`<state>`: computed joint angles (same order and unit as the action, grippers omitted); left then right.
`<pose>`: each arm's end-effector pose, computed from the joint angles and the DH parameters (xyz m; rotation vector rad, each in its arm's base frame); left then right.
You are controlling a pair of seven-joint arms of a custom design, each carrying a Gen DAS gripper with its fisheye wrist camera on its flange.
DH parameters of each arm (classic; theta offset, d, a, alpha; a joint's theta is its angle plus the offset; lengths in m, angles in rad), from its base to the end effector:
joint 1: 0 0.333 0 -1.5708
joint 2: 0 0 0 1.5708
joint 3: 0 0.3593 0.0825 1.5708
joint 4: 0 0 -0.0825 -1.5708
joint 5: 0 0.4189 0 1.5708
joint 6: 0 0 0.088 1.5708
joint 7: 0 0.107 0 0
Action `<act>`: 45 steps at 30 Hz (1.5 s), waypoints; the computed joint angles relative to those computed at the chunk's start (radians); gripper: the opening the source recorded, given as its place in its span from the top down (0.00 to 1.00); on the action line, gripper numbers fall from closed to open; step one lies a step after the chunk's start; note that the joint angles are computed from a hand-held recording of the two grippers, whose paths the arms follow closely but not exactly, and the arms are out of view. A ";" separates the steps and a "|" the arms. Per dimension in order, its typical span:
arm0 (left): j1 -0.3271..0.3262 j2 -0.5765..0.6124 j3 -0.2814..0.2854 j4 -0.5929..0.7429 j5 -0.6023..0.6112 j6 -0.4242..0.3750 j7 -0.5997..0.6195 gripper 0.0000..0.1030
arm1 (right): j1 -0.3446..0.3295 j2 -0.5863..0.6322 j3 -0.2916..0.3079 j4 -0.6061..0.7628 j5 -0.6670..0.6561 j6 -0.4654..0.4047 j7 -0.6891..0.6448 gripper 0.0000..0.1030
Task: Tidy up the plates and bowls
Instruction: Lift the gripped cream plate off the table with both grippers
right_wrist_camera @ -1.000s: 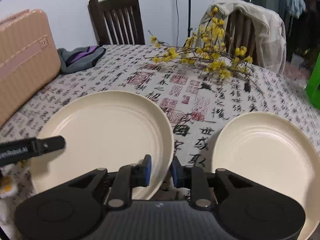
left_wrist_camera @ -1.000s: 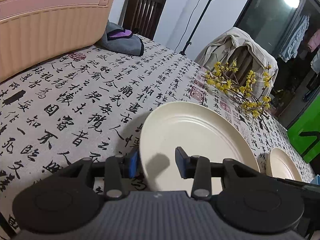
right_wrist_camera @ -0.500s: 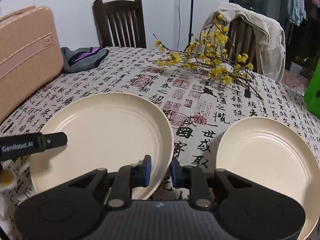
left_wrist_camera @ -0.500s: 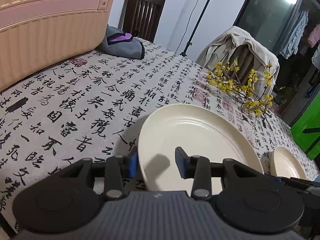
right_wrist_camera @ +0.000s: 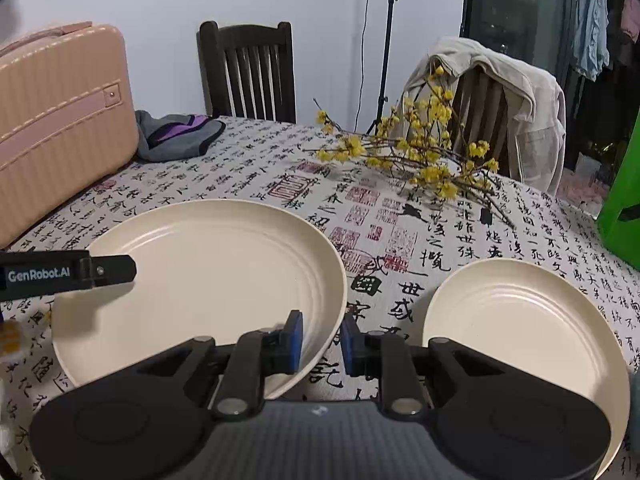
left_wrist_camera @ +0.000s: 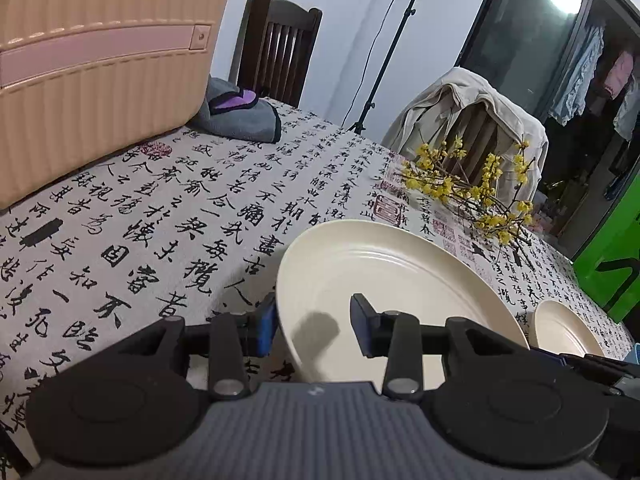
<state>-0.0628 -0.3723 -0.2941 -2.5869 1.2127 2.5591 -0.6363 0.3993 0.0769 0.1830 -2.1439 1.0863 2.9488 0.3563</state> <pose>0.4124 -0.1698 0.4252 -2.2091 0.7923 -0.7875 0.5415 0.2844 0.4477 -2.1455 0.8868 -0.3654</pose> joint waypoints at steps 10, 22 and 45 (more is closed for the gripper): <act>-0.013 -0.033 -0.024 -0.001 0.031 -0.033 -0.018 0.62 | 0.001 -0.031 -0.009 -0.004 0.182 -0.004 -0.166 0.81; -0.043 -0.068 -0.048 0.001 0.027 -0.093 -0.023 0.62 | 0.015 -0.085 -0.038 -0.035 0.297 -0.029 -0.247 0.82; -0.145 -0.110 -0.118 0.036 -0.078 -0.288 0.006 0.62 | 0.016 -0.235 -0.095 -0.143 0.431 -0.105 -0.354 0.82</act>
<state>-0.2081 -0.4825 -0.4116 -2.5506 1.1350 2.2708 -0.6299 0.4152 -0.1585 0.0882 -2.2870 1.5169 2.8438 0.0021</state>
